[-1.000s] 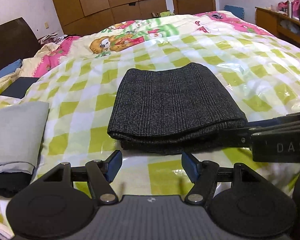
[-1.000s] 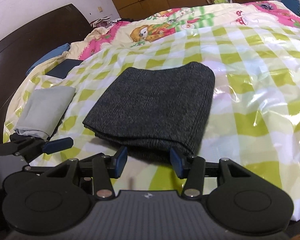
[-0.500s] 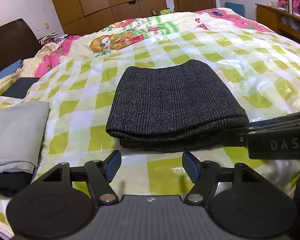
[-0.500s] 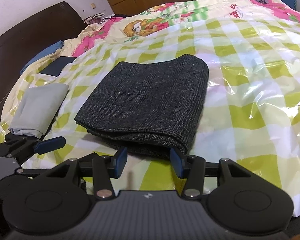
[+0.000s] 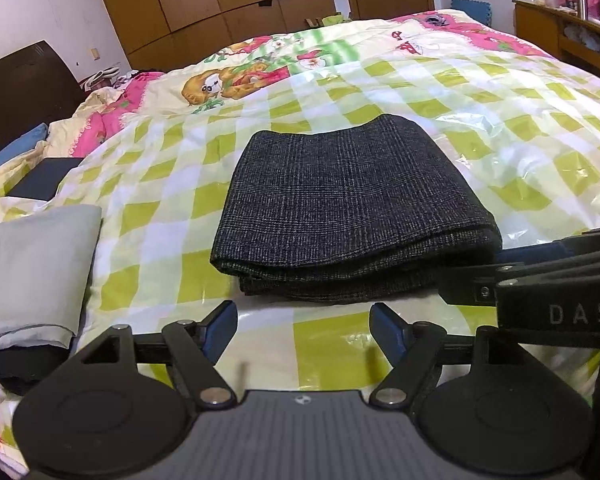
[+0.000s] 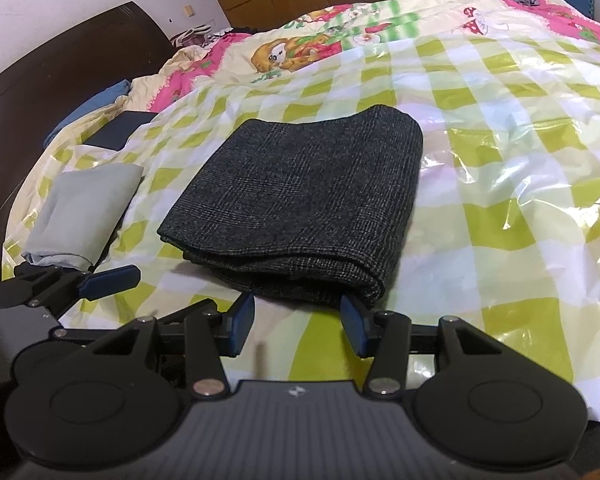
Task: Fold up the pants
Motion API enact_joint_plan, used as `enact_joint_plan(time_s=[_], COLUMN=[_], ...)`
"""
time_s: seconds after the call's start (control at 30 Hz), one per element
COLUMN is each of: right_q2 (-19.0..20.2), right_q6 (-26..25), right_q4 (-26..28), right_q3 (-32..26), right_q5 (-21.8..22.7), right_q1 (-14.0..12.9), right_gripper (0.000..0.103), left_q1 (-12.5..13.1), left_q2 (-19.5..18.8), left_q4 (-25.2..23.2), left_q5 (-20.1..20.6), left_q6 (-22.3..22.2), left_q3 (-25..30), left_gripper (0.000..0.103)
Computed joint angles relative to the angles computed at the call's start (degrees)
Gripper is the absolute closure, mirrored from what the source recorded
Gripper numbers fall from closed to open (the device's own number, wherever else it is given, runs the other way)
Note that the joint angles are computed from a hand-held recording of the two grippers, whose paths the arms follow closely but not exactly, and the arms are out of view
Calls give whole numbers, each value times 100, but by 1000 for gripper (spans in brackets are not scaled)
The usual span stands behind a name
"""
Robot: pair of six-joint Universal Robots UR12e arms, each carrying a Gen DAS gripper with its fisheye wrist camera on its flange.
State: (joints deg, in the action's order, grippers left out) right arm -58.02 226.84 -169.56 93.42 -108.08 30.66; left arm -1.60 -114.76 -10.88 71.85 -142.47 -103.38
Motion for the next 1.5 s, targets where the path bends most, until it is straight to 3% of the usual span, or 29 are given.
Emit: enact_joint_plan(time_s=[0.27,1.0,1.23,1.5], right_q2=[-18,-45,-39,-40], right_q6=[-23,56,132,177], right_q4=[69,8,35,164], right_q3=[-17,59,56,37], right_q5=[-102,-124,-164,-235], right_q1=[37,55,74,98], right_gripper=[49,48,48,48], left_q1=[9,5,-66,-145], left_q2=[-7,13,23,0], left_q4=[24,-60,77,-108], left_q5=[-5,23,335,751], left_q6=[-77,-171,-220,-259], left_q3=[0,-21,-61,10], left_gripper=[13,2,0,0])
